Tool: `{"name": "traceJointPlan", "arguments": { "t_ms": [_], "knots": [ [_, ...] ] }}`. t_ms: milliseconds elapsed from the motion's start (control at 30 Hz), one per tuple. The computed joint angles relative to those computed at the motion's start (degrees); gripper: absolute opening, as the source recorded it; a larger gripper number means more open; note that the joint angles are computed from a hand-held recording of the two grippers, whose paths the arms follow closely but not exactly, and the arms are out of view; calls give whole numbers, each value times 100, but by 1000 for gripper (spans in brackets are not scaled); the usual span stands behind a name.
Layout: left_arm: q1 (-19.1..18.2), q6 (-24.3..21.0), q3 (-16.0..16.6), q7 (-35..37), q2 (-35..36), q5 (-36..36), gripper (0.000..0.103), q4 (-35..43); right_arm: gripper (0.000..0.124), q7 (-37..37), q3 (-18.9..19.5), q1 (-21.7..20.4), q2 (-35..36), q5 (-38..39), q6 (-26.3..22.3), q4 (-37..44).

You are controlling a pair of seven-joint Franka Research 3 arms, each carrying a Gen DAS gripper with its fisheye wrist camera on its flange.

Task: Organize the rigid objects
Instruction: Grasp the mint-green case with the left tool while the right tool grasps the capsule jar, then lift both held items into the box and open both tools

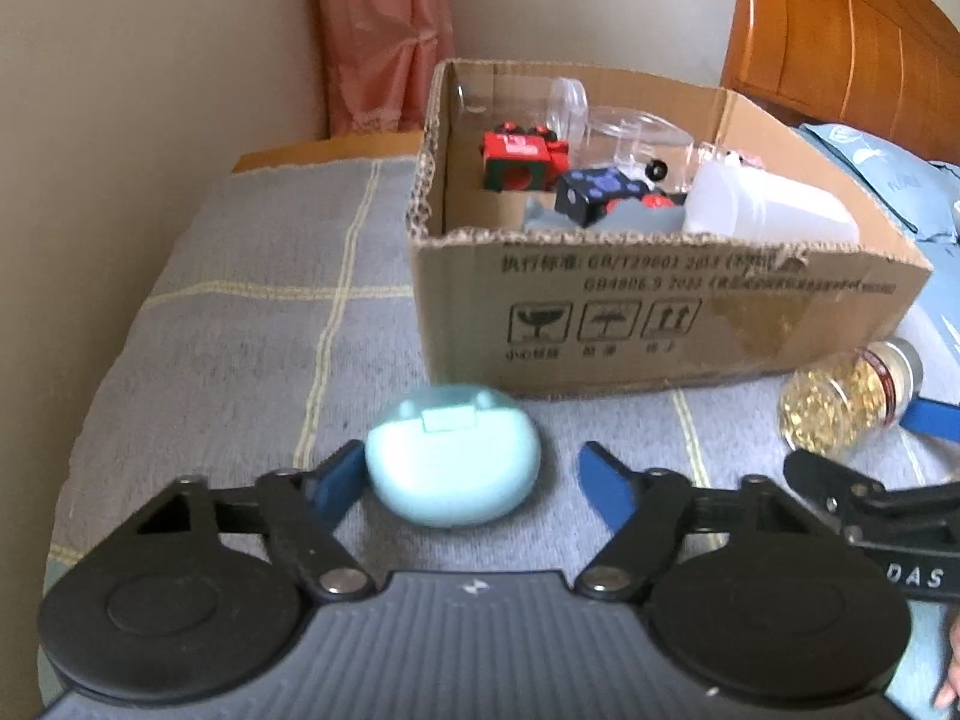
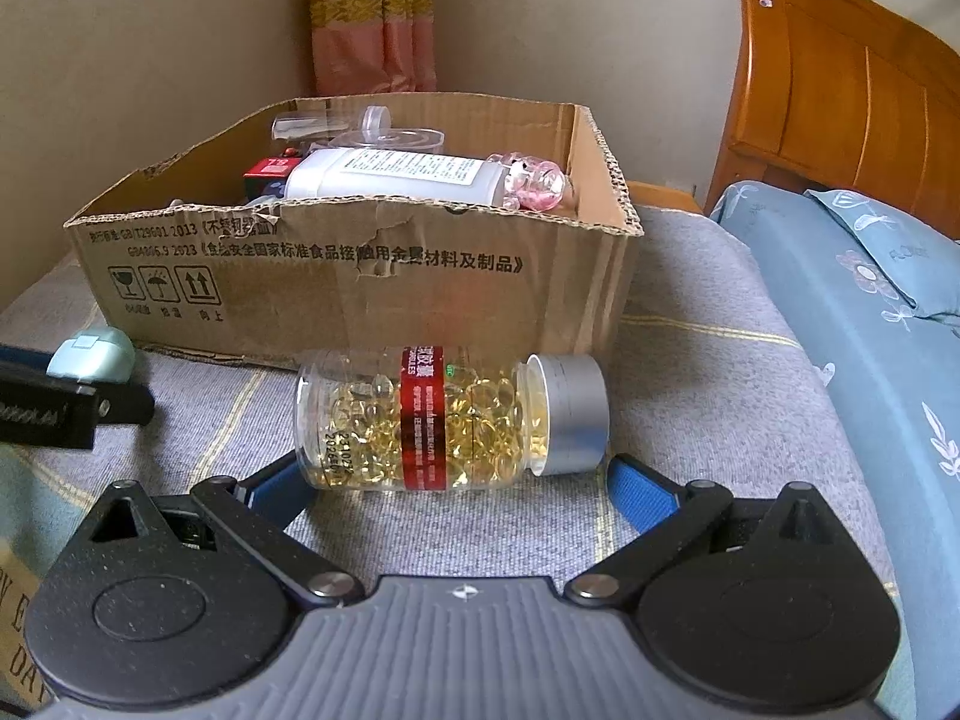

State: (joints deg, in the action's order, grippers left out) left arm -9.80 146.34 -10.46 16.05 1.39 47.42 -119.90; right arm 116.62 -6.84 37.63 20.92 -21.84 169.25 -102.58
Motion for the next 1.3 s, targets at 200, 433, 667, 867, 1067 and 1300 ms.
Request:
{"name": "traceJointPlan", "arguments": {
  "t_ms": [200,433,667,867,1067,1300],
  "knots": [
    [14,29,4,-68,-56,112,61,-64,103,-471,308,-227,-12,307,-184,114],
    [30,31,-5,151,-75,-53,61,-65,103,-845,420,-284,6,554,-268,263],
    [89,189,11,873,-135,-452,60,-125,97,-1235,519,-349,31,533,-589,411],
    [140,312,25,1833,-227,-1136,60,-205,97,-2393,1084,-823,-64,1396,-776,386],
    [150,301,3,2693,-387,-1658,60,-306,97,-3443,1370,-1072,-288,2252,-1103,296],
    [112,212,-27,3418,-607,-2183,60,-344,97,-4048,1398,-1084,-559,2594,-1319,149]
  ]
}}
